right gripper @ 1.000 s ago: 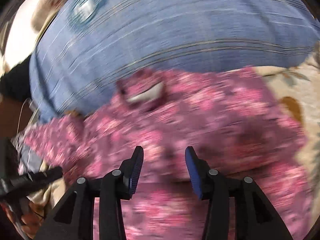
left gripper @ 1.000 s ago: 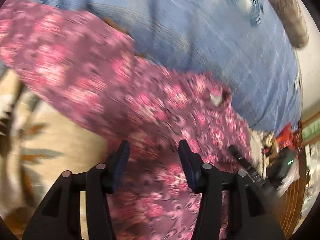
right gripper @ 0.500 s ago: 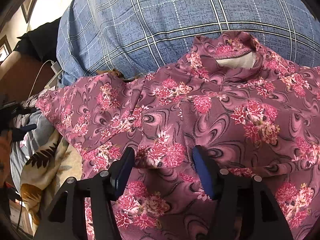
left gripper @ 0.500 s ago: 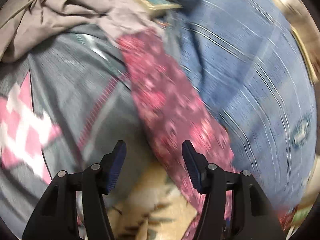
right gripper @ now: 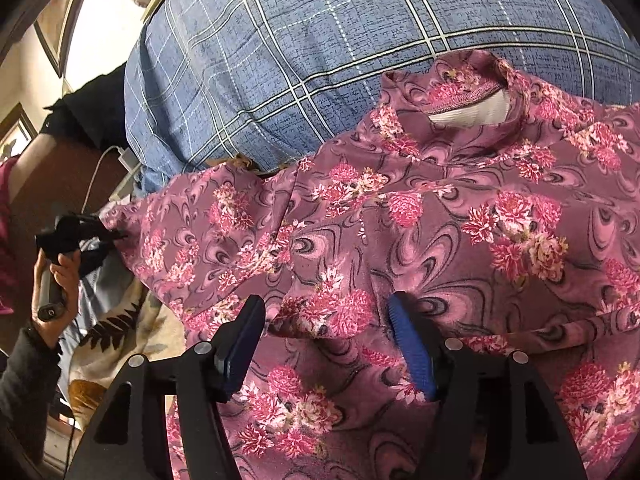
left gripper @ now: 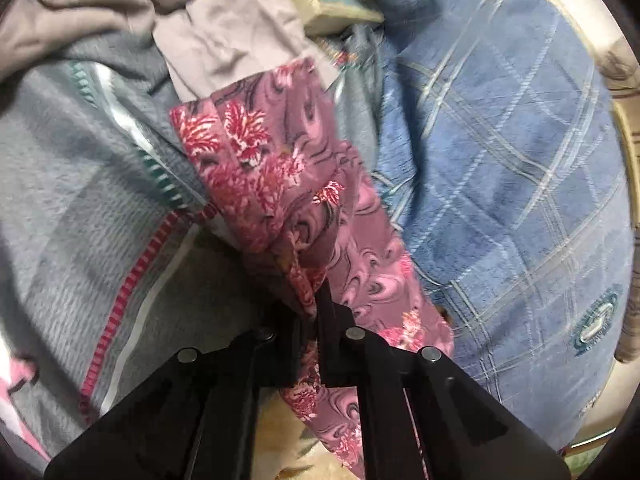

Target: Fold small clothes

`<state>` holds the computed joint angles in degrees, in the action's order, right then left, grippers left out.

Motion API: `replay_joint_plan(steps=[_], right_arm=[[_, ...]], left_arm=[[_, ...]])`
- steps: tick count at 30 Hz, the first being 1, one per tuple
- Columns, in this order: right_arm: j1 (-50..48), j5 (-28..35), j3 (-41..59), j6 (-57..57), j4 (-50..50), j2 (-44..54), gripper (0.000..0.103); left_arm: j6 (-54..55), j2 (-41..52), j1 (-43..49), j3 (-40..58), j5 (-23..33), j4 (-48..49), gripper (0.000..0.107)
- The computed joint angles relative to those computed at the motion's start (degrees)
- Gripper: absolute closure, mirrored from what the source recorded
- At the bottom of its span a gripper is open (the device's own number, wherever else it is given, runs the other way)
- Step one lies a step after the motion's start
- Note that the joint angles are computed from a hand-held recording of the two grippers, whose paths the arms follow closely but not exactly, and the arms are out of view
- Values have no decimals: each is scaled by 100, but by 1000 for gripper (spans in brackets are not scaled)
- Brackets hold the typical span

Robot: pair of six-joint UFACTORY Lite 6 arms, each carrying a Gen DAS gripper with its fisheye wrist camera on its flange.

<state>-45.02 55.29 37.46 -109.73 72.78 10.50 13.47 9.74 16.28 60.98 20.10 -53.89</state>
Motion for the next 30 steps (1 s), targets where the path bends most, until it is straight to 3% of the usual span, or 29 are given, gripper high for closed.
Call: replay_joint_plan(steps=[5,12,17,19,23,30], right_arm=[[34,8,15,55,5,10,35],[67,-315,-103,446,-270,-563,36],[-840,-155,165,289,-675,-630,36],[-1292,-157,484,110,-794,-456,36],[-2174,-123,1459,-182,-906,263,36],[-2819,298,2851,344,-1311,1686,31]], left_arm=[[-96,-970,-269,-531,92,-13,103],[-2195,-1936,-1358,-551,216,1879,103],[-3994,-2040,-2627,-311,82,3395,103],[-5013,-1827,-3248,-61,6,4307,103],[-6144,-1069,-4242,529,-189,5076,103],[-7092,1180,-5672,2229,-287,5482,103]])
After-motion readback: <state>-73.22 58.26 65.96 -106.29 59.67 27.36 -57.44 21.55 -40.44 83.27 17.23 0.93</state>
